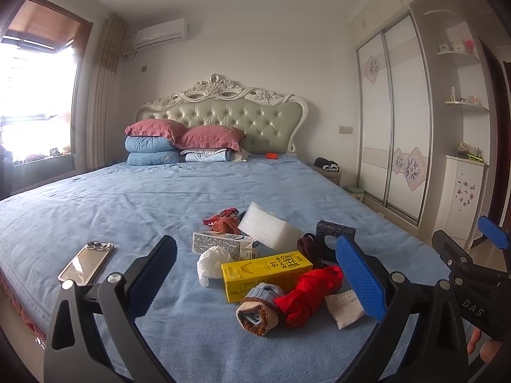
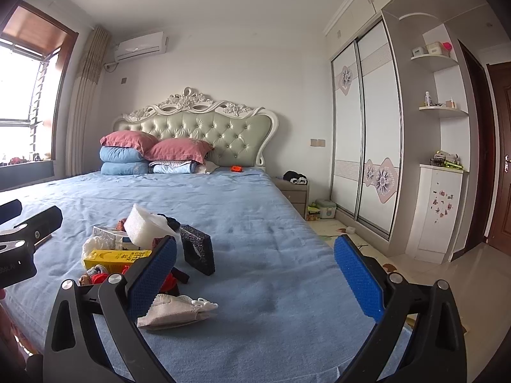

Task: Collect trash
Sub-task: 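Move both tools toward the items scattered on the bed, then grasp the black sponge block with the right tool while the left tool approaches the yellow carton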

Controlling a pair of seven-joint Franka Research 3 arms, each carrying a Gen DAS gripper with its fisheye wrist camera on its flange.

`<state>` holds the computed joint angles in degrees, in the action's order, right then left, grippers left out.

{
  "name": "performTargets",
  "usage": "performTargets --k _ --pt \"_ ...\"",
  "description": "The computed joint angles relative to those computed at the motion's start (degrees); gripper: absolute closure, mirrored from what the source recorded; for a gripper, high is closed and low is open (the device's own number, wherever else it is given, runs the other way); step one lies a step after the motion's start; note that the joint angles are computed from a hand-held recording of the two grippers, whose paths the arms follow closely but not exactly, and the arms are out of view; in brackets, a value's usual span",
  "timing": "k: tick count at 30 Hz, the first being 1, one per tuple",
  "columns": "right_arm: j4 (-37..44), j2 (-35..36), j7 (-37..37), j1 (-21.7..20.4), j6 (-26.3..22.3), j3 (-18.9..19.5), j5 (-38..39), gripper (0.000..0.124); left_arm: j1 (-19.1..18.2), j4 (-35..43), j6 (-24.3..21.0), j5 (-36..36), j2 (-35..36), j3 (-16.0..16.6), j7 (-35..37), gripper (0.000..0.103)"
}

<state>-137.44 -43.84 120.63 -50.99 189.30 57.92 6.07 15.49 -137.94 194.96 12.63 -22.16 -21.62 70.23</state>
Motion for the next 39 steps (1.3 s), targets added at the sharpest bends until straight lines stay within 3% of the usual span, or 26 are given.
performTargets --k 11,24,33,37,39 --pt "0.39 1.91 -1.02 0.83 0.08 -0.19 -0.56 0.029 1.57 -0.03 -0.89 0.01 0.24 -1.23 0.24 0.004" --pt "3.55 8.87 -5.05 2.03 0.74 -0.1 -1.78 0.029 -3.74 1.88 -2.23 2.63 3.73 4.9 -0.83 0.004" --pt "9.06 17.42 -8.15 -0.73 -1.07 2.79 -4.52 0.029 1.58 6.84 -3.6 2.4 9.19 -0.67 0.56 0.004" --pt "13.14 23.91 -9.74 -1.51 -3.99 4.03 -7.72 0.029 -3.59 9.94 -5.32 4.0 12.84 4.03 0.41 0.004" --pt "15.29 26.09 -8.87 -4.46 -5.37 6.66 -10.22 0.029 -8.9 11.66 -6.5 4.53 14.62 9.01 0.66 0.004"
